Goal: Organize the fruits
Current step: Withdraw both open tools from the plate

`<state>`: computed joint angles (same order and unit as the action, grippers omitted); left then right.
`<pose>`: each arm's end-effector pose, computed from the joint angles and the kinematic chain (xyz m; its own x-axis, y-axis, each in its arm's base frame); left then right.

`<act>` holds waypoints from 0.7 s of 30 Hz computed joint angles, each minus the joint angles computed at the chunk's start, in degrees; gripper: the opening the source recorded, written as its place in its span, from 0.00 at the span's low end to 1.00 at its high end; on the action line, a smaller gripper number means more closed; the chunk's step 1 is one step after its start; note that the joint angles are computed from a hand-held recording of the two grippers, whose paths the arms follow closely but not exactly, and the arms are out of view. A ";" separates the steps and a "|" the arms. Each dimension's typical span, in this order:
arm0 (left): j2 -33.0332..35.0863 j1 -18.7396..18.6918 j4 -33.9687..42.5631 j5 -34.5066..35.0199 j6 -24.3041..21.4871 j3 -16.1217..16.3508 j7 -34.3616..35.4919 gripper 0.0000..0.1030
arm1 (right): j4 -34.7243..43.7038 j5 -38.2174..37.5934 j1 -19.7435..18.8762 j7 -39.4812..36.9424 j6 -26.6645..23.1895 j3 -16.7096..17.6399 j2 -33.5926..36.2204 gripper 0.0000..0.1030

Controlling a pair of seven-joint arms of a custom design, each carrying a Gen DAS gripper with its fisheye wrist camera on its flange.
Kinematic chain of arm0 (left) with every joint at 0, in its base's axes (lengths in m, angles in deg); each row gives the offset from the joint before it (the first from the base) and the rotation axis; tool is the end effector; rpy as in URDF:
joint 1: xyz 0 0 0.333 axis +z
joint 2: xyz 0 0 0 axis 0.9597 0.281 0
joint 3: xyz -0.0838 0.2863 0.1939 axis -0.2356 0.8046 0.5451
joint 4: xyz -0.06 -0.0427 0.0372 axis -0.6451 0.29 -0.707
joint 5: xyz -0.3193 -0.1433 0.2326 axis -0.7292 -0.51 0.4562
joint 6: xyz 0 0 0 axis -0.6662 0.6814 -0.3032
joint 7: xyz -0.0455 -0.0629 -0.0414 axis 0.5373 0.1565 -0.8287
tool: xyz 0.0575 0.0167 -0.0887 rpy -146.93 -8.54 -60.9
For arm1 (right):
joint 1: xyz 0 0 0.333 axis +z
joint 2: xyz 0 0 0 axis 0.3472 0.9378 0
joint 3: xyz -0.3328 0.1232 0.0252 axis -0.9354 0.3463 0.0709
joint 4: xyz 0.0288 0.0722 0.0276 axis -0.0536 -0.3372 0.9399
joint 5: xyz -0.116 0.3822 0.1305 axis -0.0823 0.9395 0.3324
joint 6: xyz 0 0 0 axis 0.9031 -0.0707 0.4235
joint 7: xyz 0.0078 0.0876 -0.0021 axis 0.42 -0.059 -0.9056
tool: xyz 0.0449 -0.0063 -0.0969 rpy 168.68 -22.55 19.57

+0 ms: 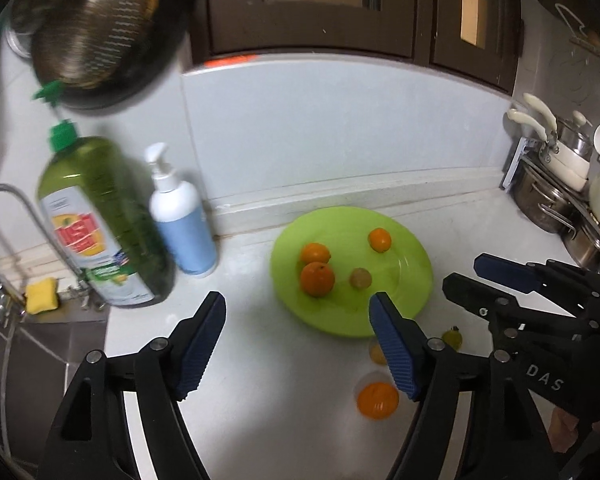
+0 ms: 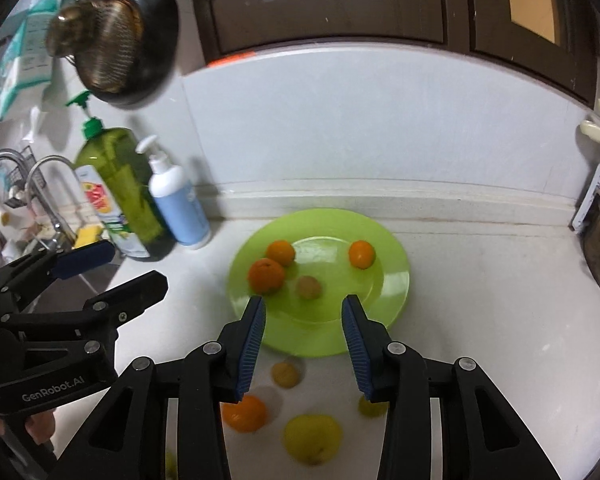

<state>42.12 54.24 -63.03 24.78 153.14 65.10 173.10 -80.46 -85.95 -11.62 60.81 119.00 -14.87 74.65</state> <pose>0.4584 -0.0807 0.4395 -0.2310 -0.9729 -0.0080 -0.6598 0.1627 -0.7336 0.4514 0.2419 0.4225 0.1751 -0.9764 -0.1265 -0.6904 -0.0302 -0.7228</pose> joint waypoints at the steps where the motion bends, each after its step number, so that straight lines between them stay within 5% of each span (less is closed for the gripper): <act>1: -0.95 0.12 -0.79 0.10 0.18 0.12 0.15 0.72 | -0.59 0.36 3.39 -0.27 0.18 -2.97 -0.42 0.39; 9: -10.70 2.68 -8.49 2.48 0.01 -0.22 0.12 0.72 | -5.62 4.20 16.54 -1.51 0.79 -11.31 -6.59 0.39; 21: -20.94 6.18 -17.68 5.53 -1.08 -0.45 4.15 0.72 | -10.01 6.38 25.25 -0.07 -0.85 -13.33 -11.73 0.39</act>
<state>21.18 60.42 -80.71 30.32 152.06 64.66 177.25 -90.48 -79.57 13.62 60.74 118.15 -28.20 62.92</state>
